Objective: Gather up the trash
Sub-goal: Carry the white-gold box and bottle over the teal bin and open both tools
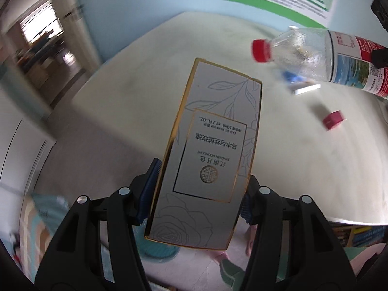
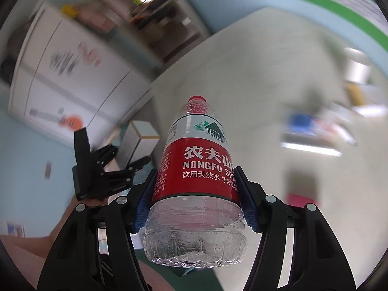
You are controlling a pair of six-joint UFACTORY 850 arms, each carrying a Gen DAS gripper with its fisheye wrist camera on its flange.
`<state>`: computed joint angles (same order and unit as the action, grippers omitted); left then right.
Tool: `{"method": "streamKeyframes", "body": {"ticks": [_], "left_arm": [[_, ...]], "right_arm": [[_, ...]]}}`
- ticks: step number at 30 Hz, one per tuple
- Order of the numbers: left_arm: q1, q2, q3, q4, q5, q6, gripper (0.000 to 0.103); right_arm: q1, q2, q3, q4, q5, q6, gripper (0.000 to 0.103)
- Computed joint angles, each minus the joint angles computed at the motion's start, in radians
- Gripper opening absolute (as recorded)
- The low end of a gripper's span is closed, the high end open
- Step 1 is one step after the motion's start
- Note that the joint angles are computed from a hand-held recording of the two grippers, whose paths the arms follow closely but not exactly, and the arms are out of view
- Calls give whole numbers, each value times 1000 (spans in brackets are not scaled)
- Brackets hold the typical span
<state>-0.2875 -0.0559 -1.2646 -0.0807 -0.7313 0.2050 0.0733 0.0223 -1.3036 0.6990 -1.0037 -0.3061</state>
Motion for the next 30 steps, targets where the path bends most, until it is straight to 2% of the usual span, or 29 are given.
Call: {"method": "streamKeyframes", "body": {"ticks": [8,14,19,24,27,30], "left_arm": [[224,130,204,46,-37,-95,54],[365,151,334,26,-50,-76,54],[495,104,408,-129,-21,64,54],[541,12,445,-132,11,105,47],[577,-50,452,-129,37,136,47],[598,-118,450,-147,68,157,47]], "right_arm": [[250,-341,-298,2,-88,-31,63],[401,-607,-549,-75,-171,16,63],[488,-814,-730,-108,-245,91,63],[533,-998,-885,-147,-306,203,63],[561,-1135,-1051,-185,-374,266,63],[573,-1224,-1142,-197,-421,307,64]]}}
